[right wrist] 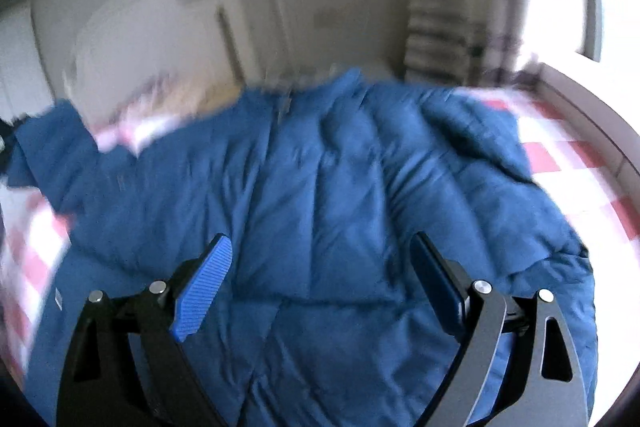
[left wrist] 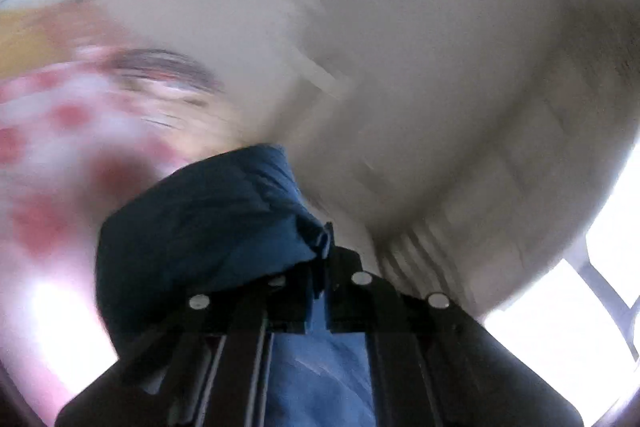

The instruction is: Fold large clothes

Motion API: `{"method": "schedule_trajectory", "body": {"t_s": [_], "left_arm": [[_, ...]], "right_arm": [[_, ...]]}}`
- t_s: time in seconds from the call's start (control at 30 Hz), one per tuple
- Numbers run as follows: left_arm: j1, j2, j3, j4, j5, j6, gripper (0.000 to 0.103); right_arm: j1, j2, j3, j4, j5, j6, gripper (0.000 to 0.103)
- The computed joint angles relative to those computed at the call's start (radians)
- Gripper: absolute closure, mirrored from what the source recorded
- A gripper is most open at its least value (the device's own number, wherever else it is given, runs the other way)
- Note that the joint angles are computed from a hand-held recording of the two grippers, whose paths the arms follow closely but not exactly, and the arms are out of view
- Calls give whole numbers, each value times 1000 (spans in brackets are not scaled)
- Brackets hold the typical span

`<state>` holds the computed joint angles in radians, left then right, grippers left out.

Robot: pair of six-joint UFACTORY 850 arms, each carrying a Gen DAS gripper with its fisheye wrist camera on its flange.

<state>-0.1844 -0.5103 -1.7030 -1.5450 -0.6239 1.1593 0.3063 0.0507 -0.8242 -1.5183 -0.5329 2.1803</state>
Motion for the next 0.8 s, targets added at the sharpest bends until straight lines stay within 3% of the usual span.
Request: {"method": "schedule_trajectory", "body": {"t_s": [0.13, 0.23, 0.3, 0.33, 0.37, 0.43, 0.5, 0.57, 0.67, 0.73, 0.8], "left_arm": [[-187, 28, 43, 362, 57, -125, 97], [-310, -25, 65, 676, 108, -312, 92], [-361, -36, 99, 860, 202, -408, 91], [-364, -40, 87, 898, 190, -435, 81], [-358, -57, 50, 894, 136, -420, 72], [-335, -85, 5, 798, 30, -294, 40], [-335, -79, -7, 809, -11, -271, 31], [-322, -41, 29, 798, 0, -248, 28], [-287, 38, 106, 619, 20, -109, 26], [-245, 98, 177, 444, 68, 19, 11], [-203, 130, 213, 374, 117, 47, 9]], "right_arm": [[-1, 61, 66, -163, -78, 258, 16], [-35, 73, 80, -170, -21, 297, 16], [-44, 68, 78, -170, -4, 305, 16], [-46, 64, 75, -171, 2, 306, 16], [-52, 59, 68, -164, 12, 294, 16], [-54, 52, 64, -162, 19, 287, 16], [-57, 55, 70, -158, 30, 279, 16], [-56, 60, 77, -163, 29, 286, 16], [-57, 59, 75, -156, 36, 282, 16], [-57, 59, 74, -154, 40, 281, 16], [-55, 60, 78, -154, 41, 281, 16]]}}
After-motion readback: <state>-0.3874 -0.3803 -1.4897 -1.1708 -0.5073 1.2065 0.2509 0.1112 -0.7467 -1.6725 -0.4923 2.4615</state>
